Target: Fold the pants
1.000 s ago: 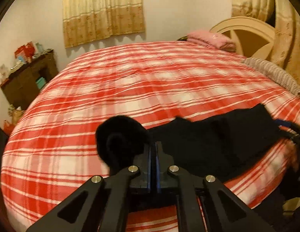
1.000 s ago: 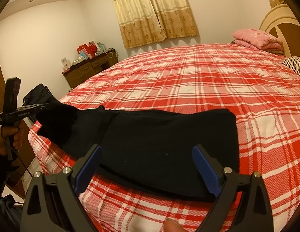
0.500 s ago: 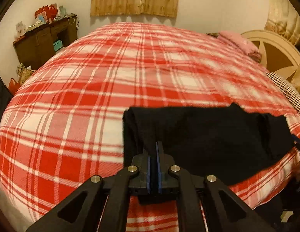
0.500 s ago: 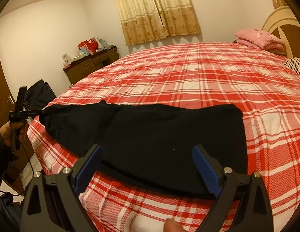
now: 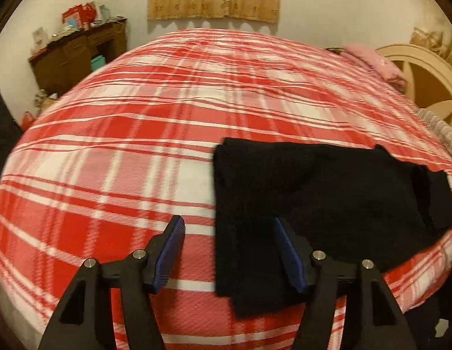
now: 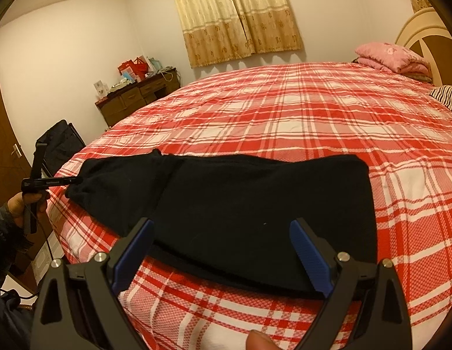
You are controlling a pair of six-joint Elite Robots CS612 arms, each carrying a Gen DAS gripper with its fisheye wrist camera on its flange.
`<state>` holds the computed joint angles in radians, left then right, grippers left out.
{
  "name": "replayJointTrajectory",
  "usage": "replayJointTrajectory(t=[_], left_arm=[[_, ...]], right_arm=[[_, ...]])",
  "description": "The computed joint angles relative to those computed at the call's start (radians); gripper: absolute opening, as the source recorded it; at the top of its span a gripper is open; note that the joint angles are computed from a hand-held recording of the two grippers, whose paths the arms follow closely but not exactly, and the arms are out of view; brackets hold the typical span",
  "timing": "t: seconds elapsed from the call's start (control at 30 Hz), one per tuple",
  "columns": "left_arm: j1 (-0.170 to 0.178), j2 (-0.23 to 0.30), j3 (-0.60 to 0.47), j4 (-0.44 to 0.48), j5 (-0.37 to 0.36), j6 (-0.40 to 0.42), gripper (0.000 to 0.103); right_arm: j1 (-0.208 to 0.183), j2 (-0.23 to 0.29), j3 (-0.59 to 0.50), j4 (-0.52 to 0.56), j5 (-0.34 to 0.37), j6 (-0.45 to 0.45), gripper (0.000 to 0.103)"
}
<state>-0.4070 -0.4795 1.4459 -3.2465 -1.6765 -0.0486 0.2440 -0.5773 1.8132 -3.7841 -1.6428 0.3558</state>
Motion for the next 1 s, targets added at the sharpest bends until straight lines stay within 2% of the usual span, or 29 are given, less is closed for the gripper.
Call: replayJointTrajectory(t=[0.1, 0.17, 0.23, 0.27, 0.33, 0.5, 0.6, 0.83, 1.0], left_arm=[[-0.004, 0.021, -0.041, 0.031, -0.011, 0.011, 0.064], [0.004, 0.035, -0.07, 0.038, -0.052, -0.013, 0.062], [0.016, 0.039, -0.088, 0.045, -0.117, -0.042, 0.028], [0.025, 0.039, -0.093, 0.056, -0.179, -0.067, 0.017], [0.031, 0.027, -0.07, 0.014, -0.215, -0.119, 0.017], [0.026, -0.019, -0.002, -0.107, -0.298, -0.176, 0.017], [0.003, -0.057, 0.032, -0.148, -0.308, -0.159, 0.017], [-0.067, -0.098, 0.03, -0.131, -0.369, -0.128, 0.017], [-0.122, -0.098, -0.009, -0.053, -0.413, -0.1, 0.017]], right_arm=[[0.001, 0.001, -0.002, 0.002, 0.005, 0.0, 0.097], [0.002, 0.002, -0.005, 0.009, 0.008, -0.002, 0.097], [0.006, 0.001, -0.006, 0.013, 0.002, -0.009, 0.097], [0.007, 0.001, -0.005, 0.01, -0.002, -0.011, 0.097], [0.008, 0.0, -0.002, 0.0, -0.006, -0.011, 0.097], [0.0, -0.001, 0.003, -0.007, 0.0, 0.007, 0.097], [-0.002, -0.001, 0.002, -0.003, -0.002, 0.014, 0.097], [0.002, -0.024, 0.019, 0.006, -0.091, -0.013, 0.097], [-0.015, -0.044, 0.053, -0.041, -0.144, 0.019, 0.097]])
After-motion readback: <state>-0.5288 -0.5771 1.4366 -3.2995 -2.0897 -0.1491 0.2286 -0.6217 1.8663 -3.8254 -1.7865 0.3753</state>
